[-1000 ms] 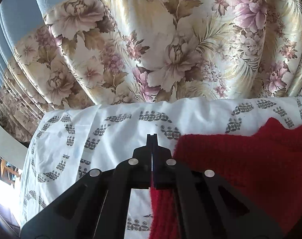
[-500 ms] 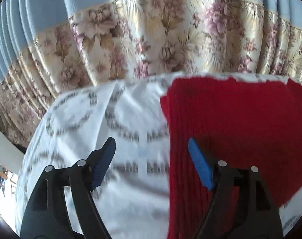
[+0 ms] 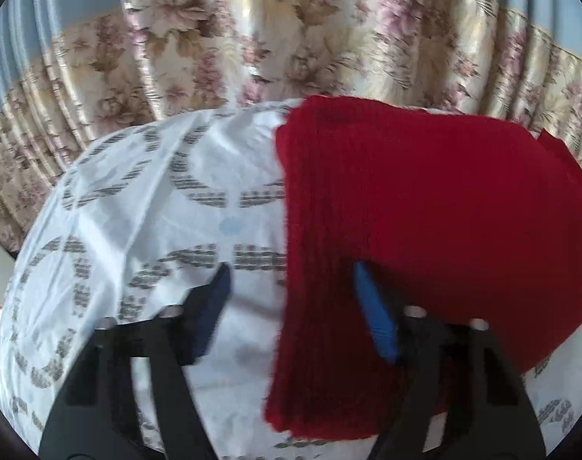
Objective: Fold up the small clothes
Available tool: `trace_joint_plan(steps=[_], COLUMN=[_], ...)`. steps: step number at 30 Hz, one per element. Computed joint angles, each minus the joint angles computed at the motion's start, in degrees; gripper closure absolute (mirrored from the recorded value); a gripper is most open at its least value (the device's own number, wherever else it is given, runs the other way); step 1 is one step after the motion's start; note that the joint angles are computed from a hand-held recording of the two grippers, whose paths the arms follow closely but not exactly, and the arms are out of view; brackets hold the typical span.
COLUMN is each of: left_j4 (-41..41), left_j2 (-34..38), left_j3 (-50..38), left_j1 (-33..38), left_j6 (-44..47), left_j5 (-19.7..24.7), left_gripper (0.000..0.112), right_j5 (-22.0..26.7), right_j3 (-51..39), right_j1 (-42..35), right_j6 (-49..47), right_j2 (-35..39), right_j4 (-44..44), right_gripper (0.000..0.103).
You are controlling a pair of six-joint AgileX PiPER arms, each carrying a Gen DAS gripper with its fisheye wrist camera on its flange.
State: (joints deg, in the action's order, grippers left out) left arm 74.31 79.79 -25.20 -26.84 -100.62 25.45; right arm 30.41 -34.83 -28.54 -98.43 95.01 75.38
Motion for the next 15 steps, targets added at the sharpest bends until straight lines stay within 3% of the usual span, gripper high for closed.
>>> trace_joint_plan(steps=[2, 3, 4, 6, 15], left_j4=[0.62, 0.60, 1.28, 3.56, 3.34], left_j2=[0.60, 1.35, 1.46, 0.49, 0.05], left_j3=[-0.56, -1.20, -1.22, -0.36, -0.09], left_j1=[-0.57, -2.25, -2.87, -2.44, -5.92], left_j6=[-0.05, -0.82, -1.90, -4.73, -4.28], left_j5=[-1.13, 1.04, 1.67, 1.24, 7.60], left_gripper=[0.083, 0.087, 0.089, 0.096, 0.098], right_j5=[1.63, 1.39, 0.55, -0.77, -3.15], right_j3=[0.58, 1.00, 1.82, 2.68, 2.68], right_j1=[-0.26, 0.12, 0.75, 1.52, 0.52], right_j6=[-1.55, -2.89, -4.22, -5.09, -3.74], right_j2=[-0.54, -1.08, -2.32, -4.40, -9.33], right_j4=[0.75, 1.68, 2.88, 3.70, 2.25], right_gripper=[0.061, 0.072, 0.075, 0.079, 0.082])
